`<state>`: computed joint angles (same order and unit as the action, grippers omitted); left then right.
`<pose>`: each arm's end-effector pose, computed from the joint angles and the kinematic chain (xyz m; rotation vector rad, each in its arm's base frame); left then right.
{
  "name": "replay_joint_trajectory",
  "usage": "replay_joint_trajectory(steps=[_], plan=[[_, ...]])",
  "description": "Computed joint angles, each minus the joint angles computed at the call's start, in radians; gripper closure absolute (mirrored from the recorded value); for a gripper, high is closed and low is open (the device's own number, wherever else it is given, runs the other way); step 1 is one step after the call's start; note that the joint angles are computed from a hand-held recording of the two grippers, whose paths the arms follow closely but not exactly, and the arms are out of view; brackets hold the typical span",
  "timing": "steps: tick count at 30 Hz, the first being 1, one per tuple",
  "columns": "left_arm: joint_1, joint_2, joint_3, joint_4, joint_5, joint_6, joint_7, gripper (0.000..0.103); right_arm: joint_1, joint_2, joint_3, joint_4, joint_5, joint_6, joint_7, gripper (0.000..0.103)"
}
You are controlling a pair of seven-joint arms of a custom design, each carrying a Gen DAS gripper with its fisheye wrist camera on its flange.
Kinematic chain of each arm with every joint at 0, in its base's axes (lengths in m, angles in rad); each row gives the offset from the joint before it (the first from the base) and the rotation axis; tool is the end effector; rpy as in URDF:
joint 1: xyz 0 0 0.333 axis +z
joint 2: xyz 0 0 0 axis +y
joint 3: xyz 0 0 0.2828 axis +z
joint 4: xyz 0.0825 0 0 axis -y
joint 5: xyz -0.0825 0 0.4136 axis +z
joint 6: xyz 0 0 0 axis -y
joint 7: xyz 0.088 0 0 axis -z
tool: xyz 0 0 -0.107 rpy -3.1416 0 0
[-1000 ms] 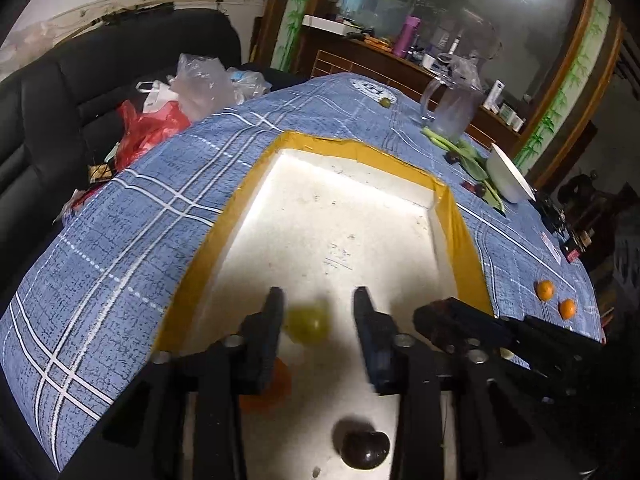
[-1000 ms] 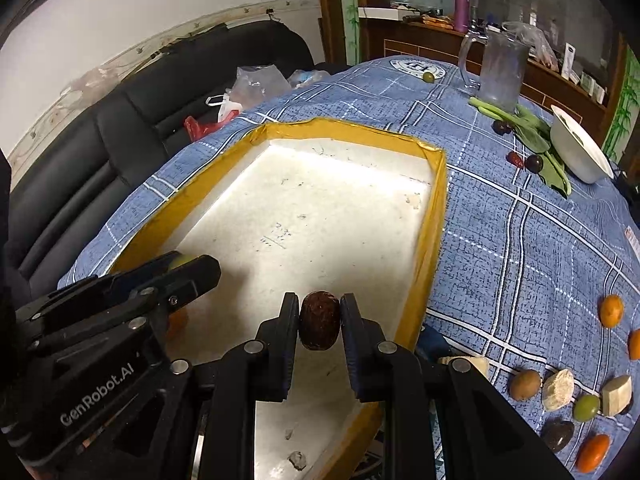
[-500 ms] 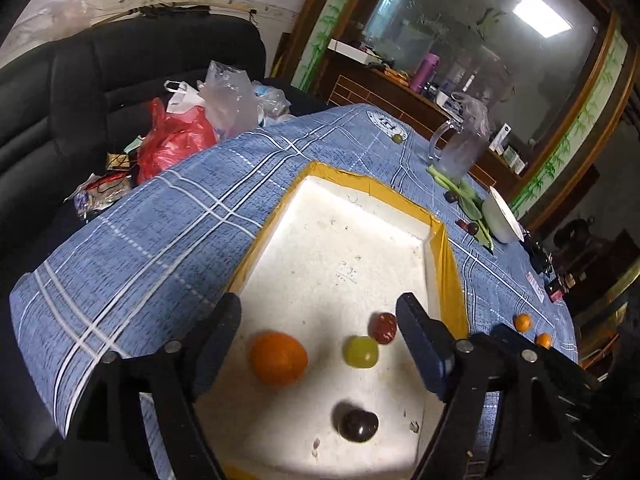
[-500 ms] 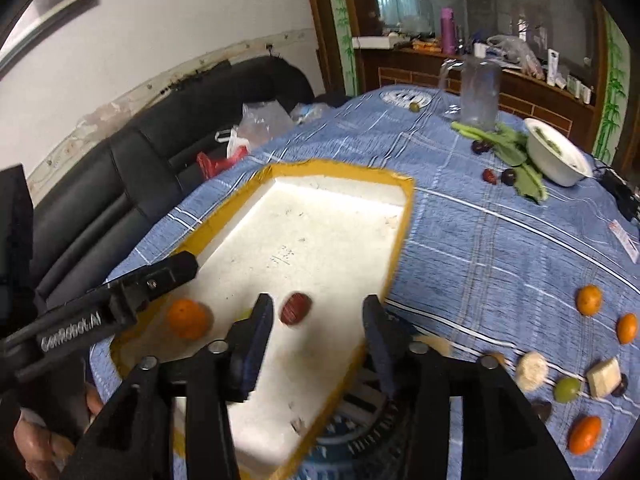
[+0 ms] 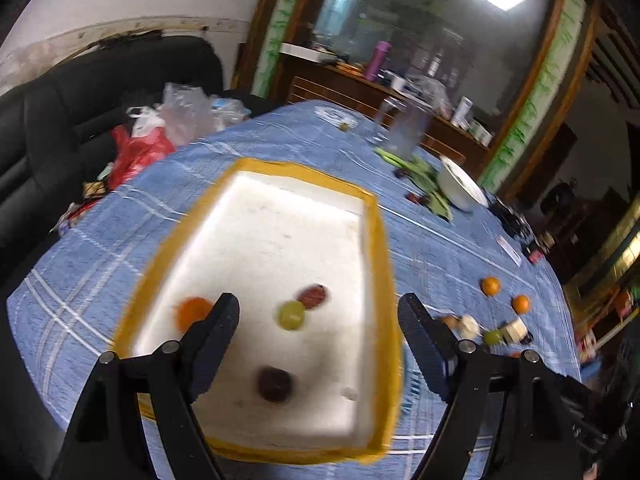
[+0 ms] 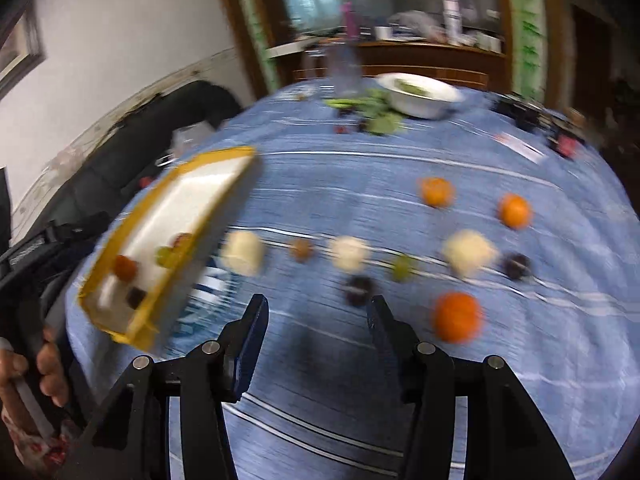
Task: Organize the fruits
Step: 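Grasp a mandarin orange with the right tool while the left tool grasps a dark plum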
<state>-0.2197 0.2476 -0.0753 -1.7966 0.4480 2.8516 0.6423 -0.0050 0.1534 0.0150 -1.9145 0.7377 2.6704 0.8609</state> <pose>0.6552 -0.2194 0.4576 -2.0311 1.5493 -0.9951 0.6572 -0.0138 0.4300 -1.8282 1.5654 -0.3741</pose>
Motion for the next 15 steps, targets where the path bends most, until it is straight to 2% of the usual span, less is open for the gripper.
replay_joint_trajectory(steps=[5,10,15], plan=[[-0.019,0.086,-0.058,0.102,-0.066,-0.064,0.151,0.022,-0.039,0.017,-0.029,-0.002,-0.001,-0.026,0.064,0.045],[-0.076,0.13,-0.052,0.161,-0.056,-0.098,0.234,0.022,-0.053,0.035,-0.024,0.004,-0.018,-0.016,0.062,0.045],[-0.105,0.178,-0.062,0.217,-0.071,-0.108,0.327,0.022,-0.069,0.069,-0.017,0.045,-0.01,-0.018,0.076,0.046]])
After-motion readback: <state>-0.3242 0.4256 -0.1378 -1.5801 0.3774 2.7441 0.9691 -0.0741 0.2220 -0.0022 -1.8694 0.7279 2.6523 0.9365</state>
